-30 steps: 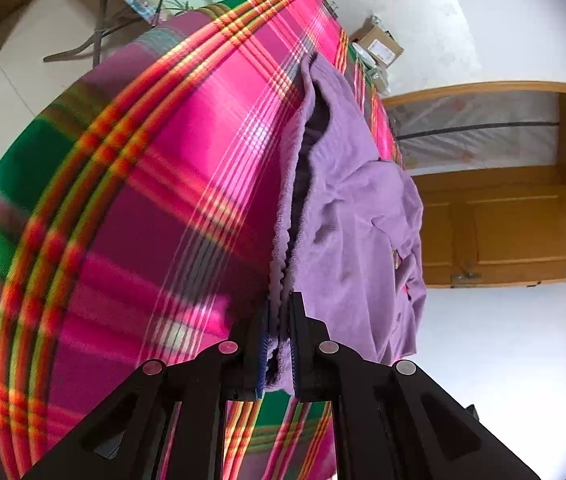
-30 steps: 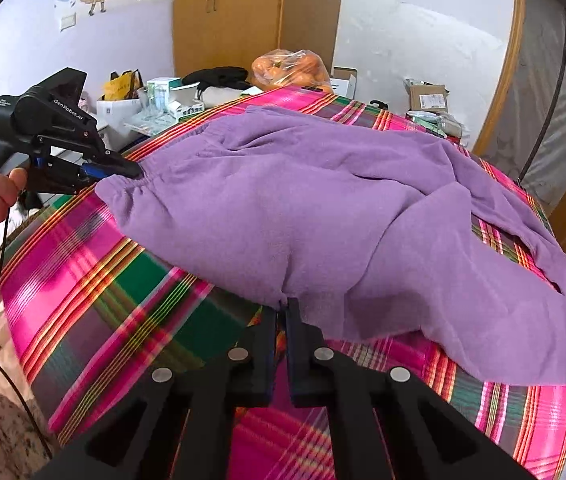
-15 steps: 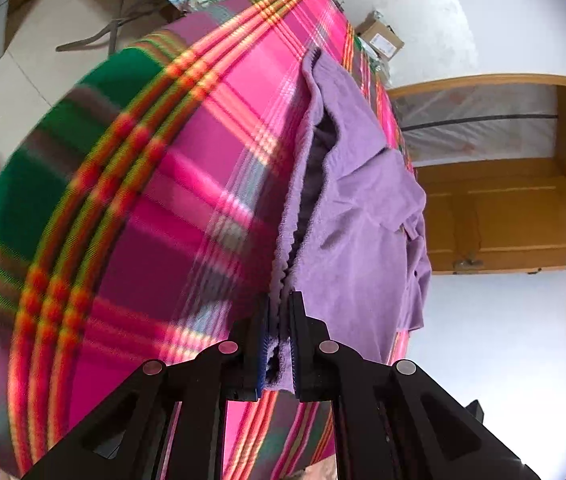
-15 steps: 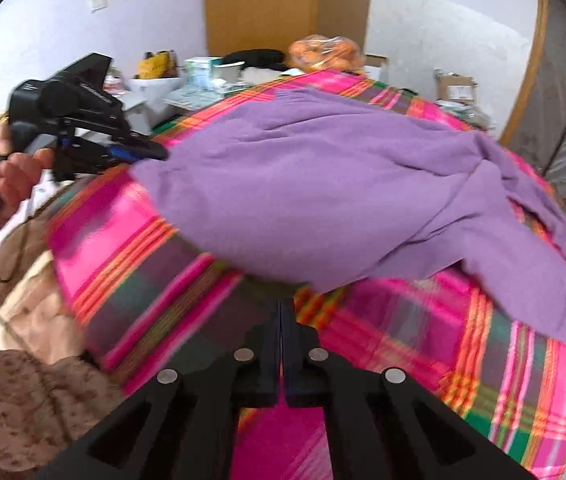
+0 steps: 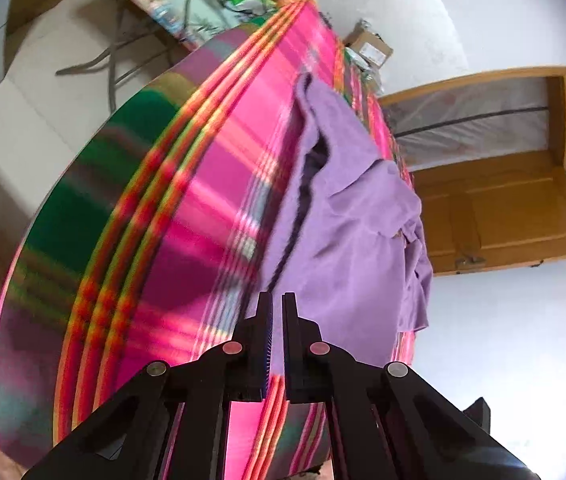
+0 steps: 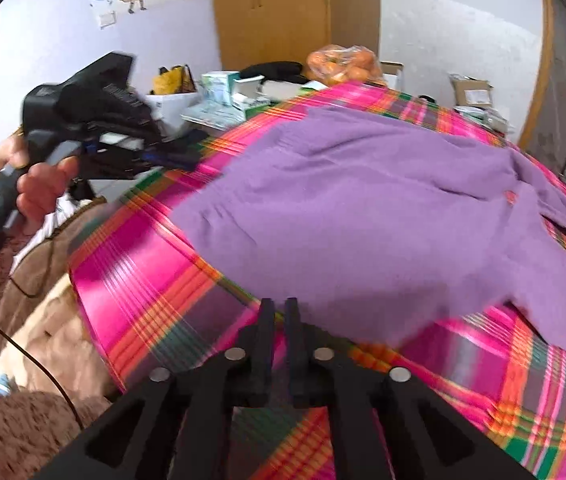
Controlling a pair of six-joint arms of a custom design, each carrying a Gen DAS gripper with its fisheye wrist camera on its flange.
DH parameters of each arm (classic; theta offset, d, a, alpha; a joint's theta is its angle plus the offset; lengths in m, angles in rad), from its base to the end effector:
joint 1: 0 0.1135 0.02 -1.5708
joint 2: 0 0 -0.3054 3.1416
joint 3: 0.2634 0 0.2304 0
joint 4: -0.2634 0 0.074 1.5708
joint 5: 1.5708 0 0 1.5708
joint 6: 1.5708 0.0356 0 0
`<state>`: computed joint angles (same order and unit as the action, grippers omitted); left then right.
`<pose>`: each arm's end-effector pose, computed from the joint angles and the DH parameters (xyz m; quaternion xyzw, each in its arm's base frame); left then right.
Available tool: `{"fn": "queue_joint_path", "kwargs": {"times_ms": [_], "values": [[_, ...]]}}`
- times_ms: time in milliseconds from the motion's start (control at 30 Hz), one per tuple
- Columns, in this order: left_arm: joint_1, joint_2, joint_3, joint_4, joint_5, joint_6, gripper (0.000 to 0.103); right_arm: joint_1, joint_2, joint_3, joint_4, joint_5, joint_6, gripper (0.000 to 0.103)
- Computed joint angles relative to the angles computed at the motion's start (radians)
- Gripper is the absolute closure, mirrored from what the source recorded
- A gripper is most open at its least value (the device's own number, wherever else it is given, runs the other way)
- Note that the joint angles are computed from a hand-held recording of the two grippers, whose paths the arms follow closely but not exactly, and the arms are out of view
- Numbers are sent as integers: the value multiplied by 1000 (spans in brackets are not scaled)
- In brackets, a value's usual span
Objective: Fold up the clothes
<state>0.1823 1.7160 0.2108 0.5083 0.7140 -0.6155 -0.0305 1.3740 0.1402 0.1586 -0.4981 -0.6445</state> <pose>0.1944 0.0121 0.1129 -0.2579 0.8665 -0.3843 0.1870 0.1410 0.0127 0.1303 -0.3416 0.8773 0.1468 0.3034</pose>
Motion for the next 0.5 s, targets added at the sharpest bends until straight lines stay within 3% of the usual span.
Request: {"fn": "queue_joint_path", "kwargs": {"times_ms": [100, 233, 333, 500], "values": [[-14, 27, 76, -23, 12, -2, 97, 136, 70, -12, 143, 39, 125, 79], [-48, 94, 228, -109, -3, 4, 97, 269, 174, 17, 243, 66, 243, 72], [-58, 169, 356, -198, 27, 42, 78, 367, 251, 43, 316, 105, 321, 63], [-48, 285, 507, -264, 46, 12, 77, 460, 355, 70, 395, 121, 388, 56]]}}
